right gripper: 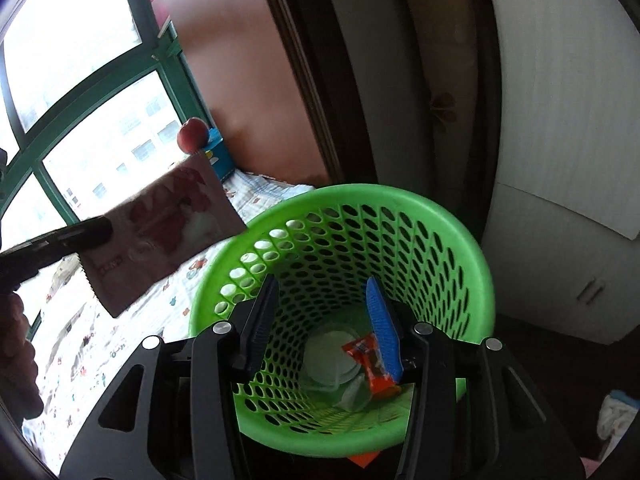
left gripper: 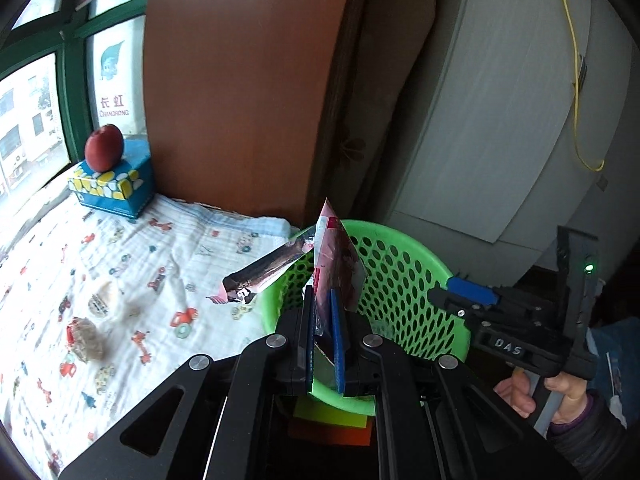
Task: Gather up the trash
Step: 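Carry the clear cup and pink wrapper over the green basket, then open the right gripper dropping the cup while the left releases the wrapper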
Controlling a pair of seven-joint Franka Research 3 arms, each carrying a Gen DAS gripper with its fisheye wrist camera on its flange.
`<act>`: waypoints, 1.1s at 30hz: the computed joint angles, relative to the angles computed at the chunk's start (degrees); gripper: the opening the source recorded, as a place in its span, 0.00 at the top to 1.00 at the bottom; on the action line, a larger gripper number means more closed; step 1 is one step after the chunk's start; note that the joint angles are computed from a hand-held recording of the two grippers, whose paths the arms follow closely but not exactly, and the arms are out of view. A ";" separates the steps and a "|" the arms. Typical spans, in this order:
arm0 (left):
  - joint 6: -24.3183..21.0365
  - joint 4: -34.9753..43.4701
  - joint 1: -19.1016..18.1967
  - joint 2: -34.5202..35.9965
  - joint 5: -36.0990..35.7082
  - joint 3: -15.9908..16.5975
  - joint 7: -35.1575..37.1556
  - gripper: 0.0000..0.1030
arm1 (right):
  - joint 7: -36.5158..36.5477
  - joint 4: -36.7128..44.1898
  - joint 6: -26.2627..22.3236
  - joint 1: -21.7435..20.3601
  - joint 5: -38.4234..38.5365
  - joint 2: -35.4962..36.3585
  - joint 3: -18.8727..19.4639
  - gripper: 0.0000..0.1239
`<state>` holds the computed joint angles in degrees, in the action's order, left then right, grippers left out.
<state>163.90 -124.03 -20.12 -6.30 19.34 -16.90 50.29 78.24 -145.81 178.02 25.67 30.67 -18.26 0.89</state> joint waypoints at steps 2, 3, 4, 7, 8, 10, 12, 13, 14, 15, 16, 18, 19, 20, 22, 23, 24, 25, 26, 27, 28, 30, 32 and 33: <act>-0.02 0.66 -0.38 1.20 -1.10 0.09 1.07 0.93 | 0.50 -0.79 0.38 -0.84 -0.56 -0.79 0.53 0.62; -0.37 1.10 -0.47 1.79 -1.10 -0.03 1.07 0.93 | 0.54 -1.14 0.46 -0.87 -0.66 -1.16 0.40 0.62; -0.45 1.51 -0.72 2.50 -1.91 0.03 1.88 0.93 | 0.85 -1.58 0.71 -1.29 -0.99 -1.54 0.68 0.62; -1.22 2.49 -1.20 3.77 -2.23 -0.28 2.20 0.93 | 1.48 -2.55 1.39 -1.53 -1.60 -2.28 0.62 0.62; -1.24 2.70 -1.41 4.10 -2.64 -0.36 2.45 0.93 | 1.51 -2.74 1.52 -1.18 -1.55 -2.33 0.23 0.62; -1.54 3.24 -1.64 4.85 -3.10 -0.39 2.79 0.92 | 1.50 -3.09 1.62 -0.65 -1.39 -2.51 -0.53 0.62; -1.53 3.35 -1.84 5.17 -3.41 -0.44 2.86 0.92 | 1.43 -3.31 1.80 0.01 -1.06 -2.52 -1.27 0.62; -1.69 3.52 -1.89 5.41 -3.38 -0.44 2.88 0.91 | 1.33 -3.44 1.89 0.38 -0.86 -2.57 -1.62 0.62; -1.63 3.58 -1.96 5.58 -3.36 -0.45 3.07 0.91 | 1.45 -3.55 1.97 0.22 -0.92 -2.59 -1.50 0.62; -1.90 3.69 -2.00 5.66 -2.18 -0.50 2.19 0.91 | 1.60 -3.54 1.98 0.01 -1.07 -2.58 -1.31 0.62; -2.21 3.89 -2.04 5.88 -1.13 -0.54 1.42 0.90 | 1.57 -3.61 1.96 0.11 -1.09 -2.67 -1.41 0.62; -2.16 3.81 -2.19 5.98 -2.08 -0.56 1.92 0.88 | 1.48 -3.93 2.10 0.25 -1.08 -2.97 -1.68 0.62; -2.22 3.78 -2.22 6.00 -2.43 -0.53 1.92 0.87 | 1.57 -3.84 2.06 0.26 -1.09 -2.92 -1.67 0.62; -1.93 3.65 -2.24 6.07 -3.27 -0.50 2.55 0.87 | 1.43 -3.88 2.03 0.64 -0.92 -2.99 -2.03 0.62; -1.84 3.42 -2.19 6.00 -2.77 -0.42 1.98 0.83 | 1.84 -4.07 2.10 0.04 -1.19 -3.19 -1.40 0.62; -2.01 3.33 -2.17 5.91 -2.29 -0.41 1.29 0.78 | 1.89 -3.88 2.06 0.06 -1.29 -3.03 -1.40 0.62; -2.00 3.20 -2.13 5.83 -1.89 -0.38 0.71 0.78 | 1.98 -3.83 1.95 -0.02 -1.40 -2.99 -1.32 0.62; -1.92 3.03 -2.07 5.74 -1.55 -0.33 0.25 0.77 | 2.15 -3.81 1.91 -0.21 -1.54 -2.98 -1.11 0.62; -1.70 2.75 -2.00 5.58 -1.68 -0.27 0.04 0.76 | 2.16 -3.78 1.93 -0.09 -1.56 -2.93 -1.17 0.62; -1.54 2.43 -1.96 5.36 -2.25 -0.23 0.14 0.70 | 2.15 -3.71 1.83 0.01 -1.59 -2.87 -1.22 0.62; -1.62 2.20 -1.87 5.09 -1.81 -0.21 -0.62 0.66 | 2.15 -3.68 1.79 0.04 -1.63 -2.86 -1.24 0.62; -1.80 1.78 -1.55 4.59 0.34 -0.18 -3.00 0.60 | 2.06 -3.60 1.82 0.42 -1.51 -2.78 -1.42 0.62; -1.53 1.13 -1.38 4.01 -0.12 -0.04 -3.07 0.57 | 1.87 -3.58 1.85 0.85 -1.31 -2.79 -1.68 0.62; -1.21 0.68 -1.28 3.63 -0.62 0.07 -3.02 0.52 | 1.75 -3.48 1.77 1.17 -1.16 -2.71 -1.86 0.62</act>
<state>162.68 -123.35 -21.40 -2.66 18.72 -16.83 47.27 79.98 -149.29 179.78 26.84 29.51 -20.97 -0.97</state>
